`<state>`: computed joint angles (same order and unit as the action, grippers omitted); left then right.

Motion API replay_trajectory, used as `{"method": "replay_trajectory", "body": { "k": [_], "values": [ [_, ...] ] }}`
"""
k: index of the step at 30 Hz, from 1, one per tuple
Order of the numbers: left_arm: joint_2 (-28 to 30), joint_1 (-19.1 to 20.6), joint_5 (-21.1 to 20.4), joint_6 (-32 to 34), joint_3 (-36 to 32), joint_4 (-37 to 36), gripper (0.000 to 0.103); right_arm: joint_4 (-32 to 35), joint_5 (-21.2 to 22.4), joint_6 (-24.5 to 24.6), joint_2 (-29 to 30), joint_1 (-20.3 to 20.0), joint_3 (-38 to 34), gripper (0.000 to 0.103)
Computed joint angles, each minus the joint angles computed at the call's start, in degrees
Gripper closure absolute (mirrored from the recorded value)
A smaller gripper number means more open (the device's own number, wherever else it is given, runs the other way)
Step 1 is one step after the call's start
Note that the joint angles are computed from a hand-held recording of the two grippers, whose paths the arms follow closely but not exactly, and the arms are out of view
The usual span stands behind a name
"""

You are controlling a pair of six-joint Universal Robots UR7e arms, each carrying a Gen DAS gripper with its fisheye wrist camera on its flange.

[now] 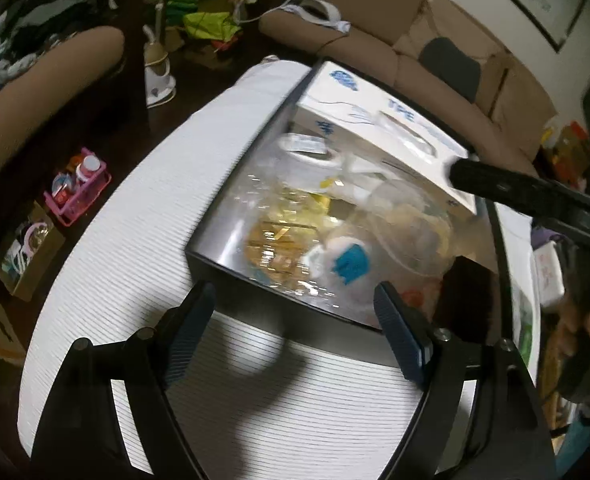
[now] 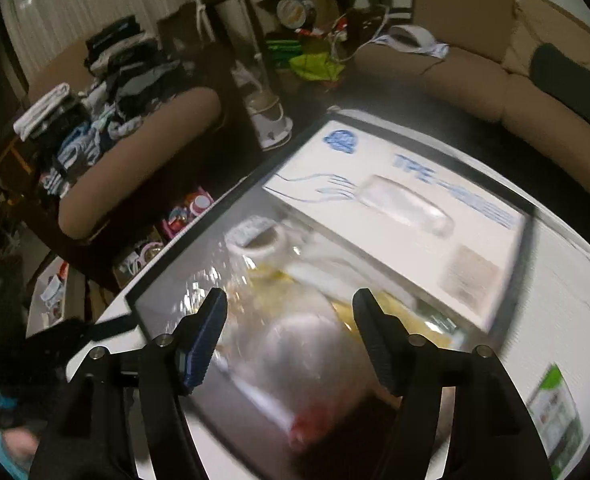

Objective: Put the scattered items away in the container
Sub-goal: 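Lift the wrapped tape roll with the right gripper and drop it into the black box, then grasp the red KFC ketchup packet with the right gripper and lift it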

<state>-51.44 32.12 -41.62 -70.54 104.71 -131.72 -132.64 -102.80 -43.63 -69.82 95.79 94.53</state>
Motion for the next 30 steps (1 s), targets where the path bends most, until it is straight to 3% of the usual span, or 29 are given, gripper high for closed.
{"method": "replay_trajectory", "body": {
  "k": [10,16,20,24,28,30],
  "values": [
    [10.0,-4.6,-4.0,18.9,-7.0,-11.8,0.022,-0.3,2.3,-5.0,-15.5,-10.6,5.8,0.031],
    [14.8,-5.7,-7.8,23.7,-10.6,-16.2,0.022,-1.9,4.6,-6.8,-18.0,-17.4,9.0,0.033],
    [17.4,-6.9,-9.1,27.9,-12.6,-14.6,0.022,-1.2,6.7,-8.6,-17.7,-20.5,10.7,0.039],
    [17.9,-7.4,-10.8,32.0,-11.5,-14.1,0.022,-0.8,5.9,-18.1,-16.2,-21.2,11.9,0.040],
    [16.0,-6.8,-13.7,34.8,-8.3,-16.9,0.022,-2.3,-0.2,-29.3,-12.7,-19.1,11.9,0.039],
    [14.8,-6.4,-14.2,34.6,-7.0,-17.4,0.022,-2.7,-2.5,-32.6,-10.8,-18.0,11.0,0.035]
  ]
}}
